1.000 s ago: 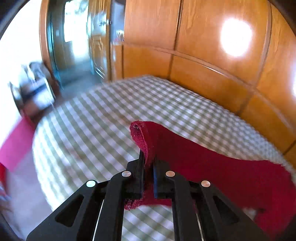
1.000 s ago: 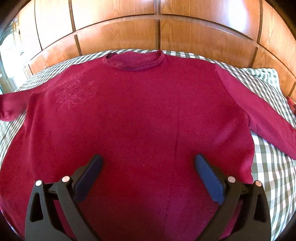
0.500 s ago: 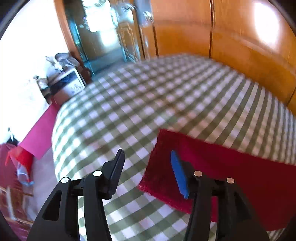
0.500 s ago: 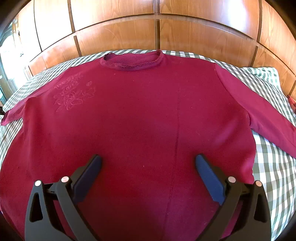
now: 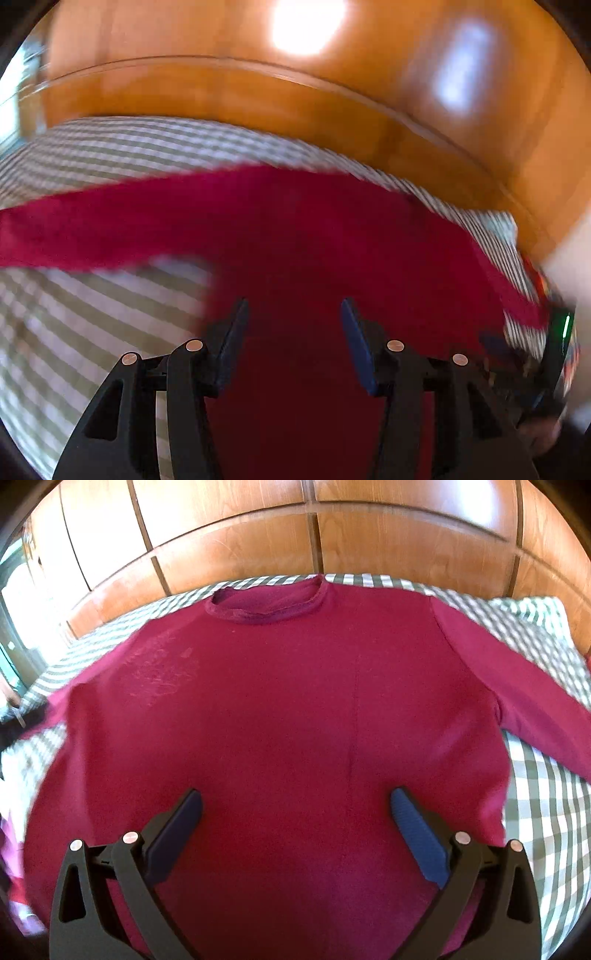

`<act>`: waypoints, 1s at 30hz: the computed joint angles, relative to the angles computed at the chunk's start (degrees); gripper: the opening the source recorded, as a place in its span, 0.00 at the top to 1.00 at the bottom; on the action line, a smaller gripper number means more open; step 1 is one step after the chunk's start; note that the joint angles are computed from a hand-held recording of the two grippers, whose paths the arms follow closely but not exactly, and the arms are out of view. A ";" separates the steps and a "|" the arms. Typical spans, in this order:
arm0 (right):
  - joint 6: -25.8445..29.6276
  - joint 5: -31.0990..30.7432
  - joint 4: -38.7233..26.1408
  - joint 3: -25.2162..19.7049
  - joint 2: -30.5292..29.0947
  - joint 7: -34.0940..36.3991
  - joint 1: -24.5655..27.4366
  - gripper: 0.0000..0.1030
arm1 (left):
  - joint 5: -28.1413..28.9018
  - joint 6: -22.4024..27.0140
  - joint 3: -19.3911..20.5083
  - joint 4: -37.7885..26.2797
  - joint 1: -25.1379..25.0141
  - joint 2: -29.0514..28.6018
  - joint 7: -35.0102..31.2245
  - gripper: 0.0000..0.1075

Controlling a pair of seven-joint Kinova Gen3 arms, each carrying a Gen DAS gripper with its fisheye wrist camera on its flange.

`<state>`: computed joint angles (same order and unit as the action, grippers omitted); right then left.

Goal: Fold small clothes

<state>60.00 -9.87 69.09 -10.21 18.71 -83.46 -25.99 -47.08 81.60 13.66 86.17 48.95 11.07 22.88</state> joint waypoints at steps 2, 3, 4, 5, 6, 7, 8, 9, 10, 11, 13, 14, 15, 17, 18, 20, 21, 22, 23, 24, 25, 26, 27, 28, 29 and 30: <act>0.20 -4.58 0.57 0.08 -1.59 0.77 5.27 0.10 | 0.56 -1.72 1.30 -4.33 -0.29 4.58 -4.66 0.53; 0.12 -5.90 0.91 0.79 -2.18 0.64 6.82 0.13 | 1.13 -2.04 1.42 -6.52 -0.06 6.56 -6.67 0.53; 0.13 -6.35 1.15 2.56 -2.92 -0.42 8.56 0.19 | 1.89 -1.90 1.78 -8.41 -0.05 8.55 -8.83 0.53; 0.08 -6.08 1.29 3.94 -3.38 -2.22 10.18 0.21 | 2.68 -0.84 1.08 -9.74 0.83 10.04 -10.04 0.51; 0.12 -6.33 1.36 5.32 -3.59 -4.32 12.22 0.21 | 3.22 0.29 -0.69 -10.95 2.68 11.39 -10.33 0.49; 0.54 -7.21 1.13 6.46 -3.36 -6.12 14.68 0.24 | 3.05 0.49 -2.06 -11.09 4.06 11.99 -9.69 0.46; 1.11 -7.22 0.52 6.55 -2.92 -7.74 16.84 0.28 | 2.66 0.77 -2.38 -11.26 4.71 12.40 -9.64 0.45; 1.73 -6.70 -0.27 7.63 -2.34 -10.07 18.36 0.29 | 2.89 0.55 -3.00 -10.91 5.09 12.27 -10.22 0.45; 2.21 -6.45 -1.29 9.77 -1.53 -12.40 19.89 0.34 | 3.17 -0.19 -3.59 -10.44 5.37 12.03 -10.62 0.44; 2.50 -6.79 -2.36 10.84 -0.73 -13.80 21.26 0.35 | 3.47 -0.89 -4.20 -9.61 5.99 11.57 -10.20 0.43; 3.44 -7.65 -5.47 10.79 1.67 -16.78 25.75 0.38 | 3.88 -1.80 -5.12 -8.69 6.33 10.98 -10.10 0.43; 4.11 -8.52 -7.38 10.69 3.10 -17.94 27.55 0.41 | 3.98 -1.74 -5.36 -8.60 6.47 10.86 -10.31 0.43; 4.26 -8.60 -8.81 10.49 4.03 -19.00 28.50 0.43 | 4.04 -1.73 -5.50 -8.64 6.61 10.94 -10.45 0.42; 4.02 -6.91 -12.62 10.97 6.23 -22.12 29.17 0.42 | 4.34 -1.70 -5.79 -9.20 6.66 11.10 -10.73 0.42; 4.55 -6.66 -14.65 10.65 7.55 -22.93 29.75 0.42 | 4.56 -1.60 -5.87 -9.31 6.71 10.86 -10.77 0.42; 7.15 -6.36 -19.96 10.05 11.01 -24.78 30.59 0.48 | 4.87 -2.14 -6.06 -9.29 6.17 10.89 -11.27 0.39; 8.21 -5.36 -22.62 10.06 12.60 -25.55 30.23 0.53 | 5.08 -2.06 -6.09 -9.51 6.05 10.99 -11.59 0.39; 8.97 -4.37 -24.21 9.89 13.47 -25.76 30.06 0.65 | 5.22 -2.02 -6.15 -9.65 6.02 11.05 -11.76 0.38; 9.29 -3.77 -25.19 9.53 14.06 -25.34 30.17 0.78 | 5.42 -1.90 -6.19 -9.90 5.95 11.14 -12.04 0.37; 9.69 -3.58 -25.84 8.95 14.29 -24.70 30.32 0.85 | 5.62 -1.84 -6.23 -10.09 5.89 11.21 -12.26 0.37; 10.13 -2.90 -26.96 8.81 14.38 -24.26 29.86 0.91 | 5.93 -2.10 -6.29 -10.09 5.74 11.12 -12.26 0.35; 9.81 -2.24 -27.02 8.67 14.12 -23.76 29.49 0.92 | 6.13 -2.72 -6.33 -9.73 5.58 10.85 -12.17 0.32; 8.91 -1.93 -26.03 8.20 13.21 -22.54 29.38 0.93 | 6.43 -3.87 -6.29 -9.14 5.18 10.31 -12.21 0.31; 8.34 -2.41 -26.09 7.42 12.72 -21.05 29.47 0.93 | 6.62 -4.72 -6.27 -8.51 4.88 9.79 -12.10 0.29; 7.98 -2.81 -26.10 6.84 12.19 -20.08 29.19 0.93 | 6.86 -5.62 -6.23 -7.93 4.54 9.24 -11.76 0.28; 7.84 -3.15 -26.41 6.40 11.71 -19.17 28.80 0.94 | 6.97 -6.46 -6.16 -7.38 4.25 8.71 -11.40 0.27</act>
